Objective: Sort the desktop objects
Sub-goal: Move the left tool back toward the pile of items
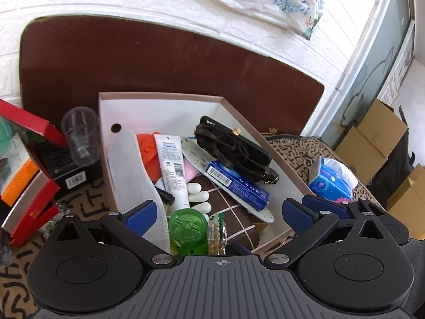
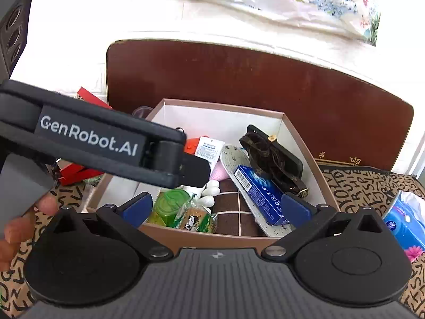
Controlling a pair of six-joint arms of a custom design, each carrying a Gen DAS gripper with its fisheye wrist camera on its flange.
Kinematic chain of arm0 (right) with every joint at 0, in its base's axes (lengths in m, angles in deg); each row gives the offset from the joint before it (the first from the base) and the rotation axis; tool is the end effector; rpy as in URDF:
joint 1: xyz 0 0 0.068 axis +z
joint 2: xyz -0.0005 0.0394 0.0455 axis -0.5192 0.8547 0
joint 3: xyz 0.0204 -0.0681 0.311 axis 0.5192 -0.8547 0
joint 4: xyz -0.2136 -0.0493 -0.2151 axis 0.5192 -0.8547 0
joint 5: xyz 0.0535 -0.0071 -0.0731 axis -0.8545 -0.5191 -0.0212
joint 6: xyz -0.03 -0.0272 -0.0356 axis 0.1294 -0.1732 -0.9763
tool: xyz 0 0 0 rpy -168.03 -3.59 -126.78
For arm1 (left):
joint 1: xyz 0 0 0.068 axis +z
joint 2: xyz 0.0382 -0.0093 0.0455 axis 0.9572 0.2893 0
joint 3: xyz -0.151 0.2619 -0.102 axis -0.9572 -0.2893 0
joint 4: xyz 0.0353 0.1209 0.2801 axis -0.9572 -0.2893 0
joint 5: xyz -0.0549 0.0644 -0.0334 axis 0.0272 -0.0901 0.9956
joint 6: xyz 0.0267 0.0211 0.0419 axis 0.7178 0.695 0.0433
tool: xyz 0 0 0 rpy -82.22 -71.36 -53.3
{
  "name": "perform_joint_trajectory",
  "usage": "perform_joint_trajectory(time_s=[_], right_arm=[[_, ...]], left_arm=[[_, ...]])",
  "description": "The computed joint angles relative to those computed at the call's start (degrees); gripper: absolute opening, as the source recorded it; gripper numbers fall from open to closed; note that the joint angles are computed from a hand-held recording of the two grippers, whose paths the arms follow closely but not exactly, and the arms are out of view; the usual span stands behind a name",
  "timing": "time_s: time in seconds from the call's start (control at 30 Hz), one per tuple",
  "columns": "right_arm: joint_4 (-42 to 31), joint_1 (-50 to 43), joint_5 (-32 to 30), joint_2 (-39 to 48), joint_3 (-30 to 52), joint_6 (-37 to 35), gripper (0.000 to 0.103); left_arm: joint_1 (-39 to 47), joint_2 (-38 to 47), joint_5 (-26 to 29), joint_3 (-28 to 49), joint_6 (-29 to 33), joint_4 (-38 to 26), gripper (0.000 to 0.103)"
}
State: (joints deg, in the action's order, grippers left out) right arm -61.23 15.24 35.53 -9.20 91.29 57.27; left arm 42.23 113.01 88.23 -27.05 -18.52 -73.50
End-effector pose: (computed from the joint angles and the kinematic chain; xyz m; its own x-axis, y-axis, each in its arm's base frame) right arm 0.2018 0.1745 0.1777 -0.5178 0.0097 -0.8555 0.1724 0.9806 -0.0932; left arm 0.3218 -0.2110 0.2106 -0.6007 0.2716 -0.7519 0.7038 0.6258 -0.3363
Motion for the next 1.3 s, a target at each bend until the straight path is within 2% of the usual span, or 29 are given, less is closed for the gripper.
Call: perform_joint_trajectory(time_s=[0.23, 0.4, 0.57, 0.8, 1.03, 1.3], right_arm=[[-2.94, 4.21, 2.42, -0.49, 1.90, 4.07, 0.103], [-3.42, 10.17, 4.73, 1.64, 3.86, 7.13, 0.103], [-1.80, 16.12, 5.34, 6.91, 6.88, 10.80, 0.103], [4.55, 21.39, 2.18, 16.66, 13.20, 13.29, 0.103], [5.46, 23.29, -2.52, 25.81, 21.24, 13.52, 0.103], [2.03, 23.68, -6.47, 36.54, 32.22, 15.95, 0.103]], left_arm=[[1.76, -6.05, -0.68, -4.68, 1.72, -1.57, 0.103], [5.22, -13.21, -1.77, -10.22, 5.51, -4.35, 0.103], [13.52, -20.18, 3.19, -16.49, 7.92, -7.50, 0.103], [29.62, -26.79, 11.52, -23.32, 13.74, -11.48, 0.103], [48.39, -24.83, 18.83, -24.82, 25.59, -16.70, 0.103], [63.18, -14.16, 20.49, -21.73, 34.34, -17.46, 0.103]])
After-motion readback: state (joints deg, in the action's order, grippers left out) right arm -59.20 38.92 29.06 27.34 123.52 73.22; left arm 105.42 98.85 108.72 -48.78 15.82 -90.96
